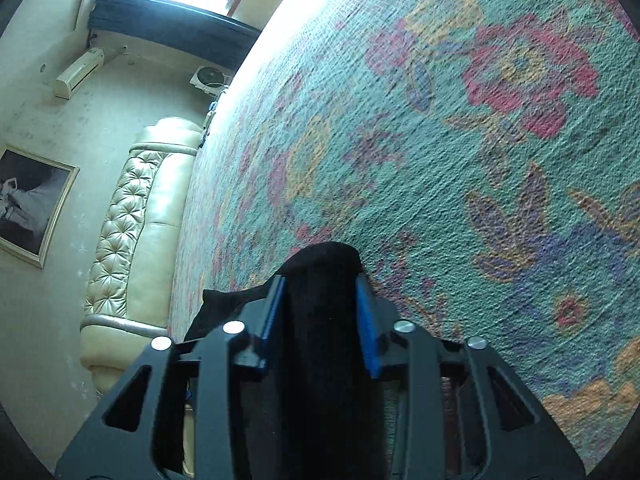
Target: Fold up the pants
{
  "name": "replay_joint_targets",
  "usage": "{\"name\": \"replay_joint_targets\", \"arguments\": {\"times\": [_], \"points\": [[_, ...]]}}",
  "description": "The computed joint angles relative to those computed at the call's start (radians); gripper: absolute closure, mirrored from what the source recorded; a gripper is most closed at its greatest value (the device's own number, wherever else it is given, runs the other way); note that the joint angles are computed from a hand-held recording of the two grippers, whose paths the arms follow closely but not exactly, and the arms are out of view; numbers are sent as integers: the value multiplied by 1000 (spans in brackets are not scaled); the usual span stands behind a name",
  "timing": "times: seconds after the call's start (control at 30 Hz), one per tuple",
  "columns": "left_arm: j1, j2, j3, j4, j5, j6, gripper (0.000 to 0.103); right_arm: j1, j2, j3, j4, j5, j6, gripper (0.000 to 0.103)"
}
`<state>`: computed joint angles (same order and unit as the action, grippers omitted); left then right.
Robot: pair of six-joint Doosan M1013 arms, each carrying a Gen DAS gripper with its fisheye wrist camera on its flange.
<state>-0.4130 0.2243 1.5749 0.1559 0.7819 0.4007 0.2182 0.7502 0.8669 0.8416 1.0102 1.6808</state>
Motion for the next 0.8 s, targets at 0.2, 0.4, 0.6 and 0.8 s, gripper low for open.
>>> {"name": "replay_joint_targets", "arguments": {"times": [0.2,0.4,0.6,0.8], "points": [[2,-2,6,-7,-6,-8,11,-10,-10,35,92,-7,-5,71],[1,-8,11,0,-7,-17,11,-34,-55,147,243,46,-85,61],[2,-8,10,-7,-4,-6,11,-40,-91,218,280,85,-144,62],[1,-6,7,5,2,-15,11,-38,-99,231,236,77,-116,80]]}}
